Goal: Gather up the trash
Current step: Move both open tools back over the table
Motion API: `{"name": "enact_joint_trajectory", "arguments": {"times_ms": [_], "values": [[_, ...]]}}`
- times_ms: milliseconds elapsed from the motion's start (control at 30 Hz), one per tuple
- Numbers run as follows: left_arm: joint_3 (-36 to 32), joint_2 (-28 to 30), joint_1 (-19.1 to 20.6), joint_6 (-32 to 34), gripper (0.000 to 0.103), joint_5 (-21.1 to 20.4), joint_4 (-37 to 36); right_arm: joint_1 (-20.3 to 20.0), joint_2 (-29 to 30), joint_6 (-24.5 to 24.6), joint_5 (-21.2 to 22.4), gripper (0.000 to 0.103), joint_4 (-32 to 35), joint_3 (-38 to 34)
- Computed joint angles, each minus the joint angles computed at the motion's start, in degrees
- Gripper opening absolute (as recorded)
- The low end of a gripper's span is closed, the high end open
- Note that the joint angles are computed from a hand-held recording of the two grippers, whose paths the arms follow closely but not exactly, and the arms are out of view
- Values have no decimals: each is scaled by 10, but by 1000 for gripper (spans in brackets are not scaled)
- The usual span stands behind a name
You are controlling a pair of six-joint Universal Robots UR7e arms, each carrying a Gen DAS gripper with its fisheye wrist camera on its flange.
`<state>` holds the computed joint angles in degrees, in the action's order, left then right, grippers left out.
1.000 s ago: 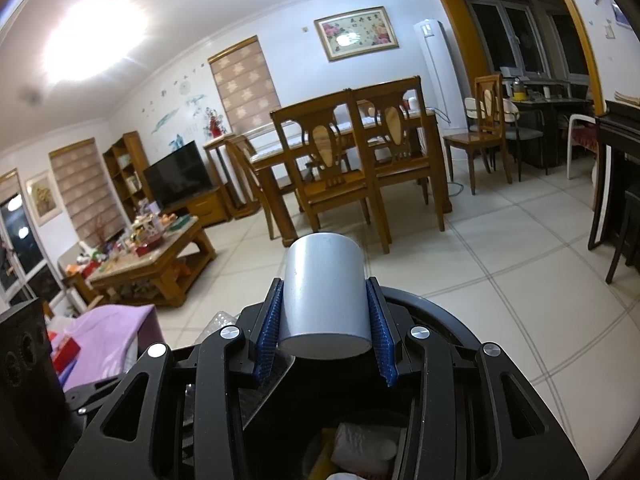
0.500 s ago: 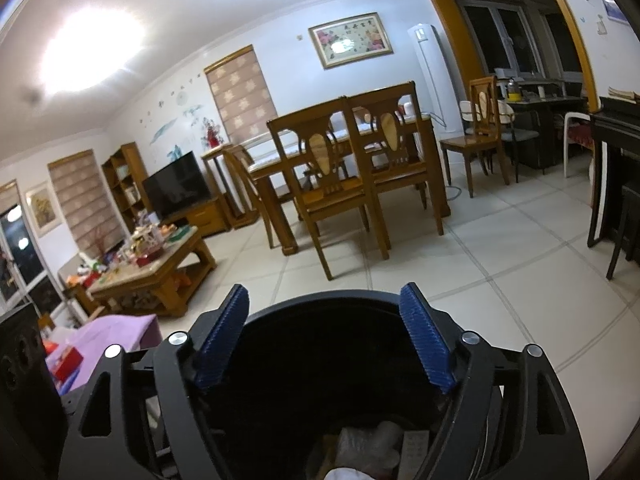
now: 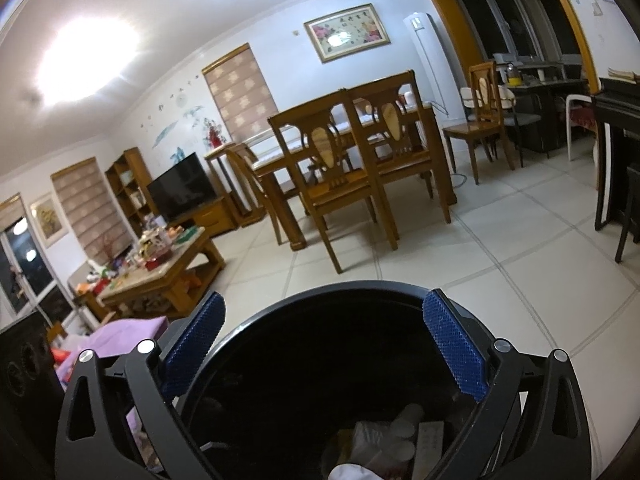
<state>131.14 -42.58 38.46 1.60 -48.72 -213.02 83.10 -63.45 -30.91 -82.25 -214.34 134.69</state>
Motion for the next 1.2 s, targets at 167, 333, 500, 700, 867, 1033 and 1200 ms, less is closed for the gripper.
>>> {"name": "enact_joint_trajectory", "arguments": {"times_ms": [167, 333, 500, 700, 867, 1033, 1200], "values": [[3, -2, 0, -9, 98, 0, 5, 2, -1, 1, -4, 98, 3, -1], [6, -3, -2, -18, 98, 6, 10, 7, 3, -3, -20, 98, 1, 0], [11, 0, -5, -11, 98, 12, 4, 9, 0, 0, -32, 98, 12, -1], [19, -13, -8, -54, 98, -1, 13, 10, -7, 5, -27, 98, 12, 4], [48, -49, -28, -110, 98, 11, 47, 9, -17, -5, -19, 98, 13, 12], [125, -120, -78, -148, 98, 69, 39, 18, -19, -5, -11, 98, 24, 12], [215, -236, -135, -235, 98, 167, 91, 41, -4, -10, -5, 98, 35, 14]]}}
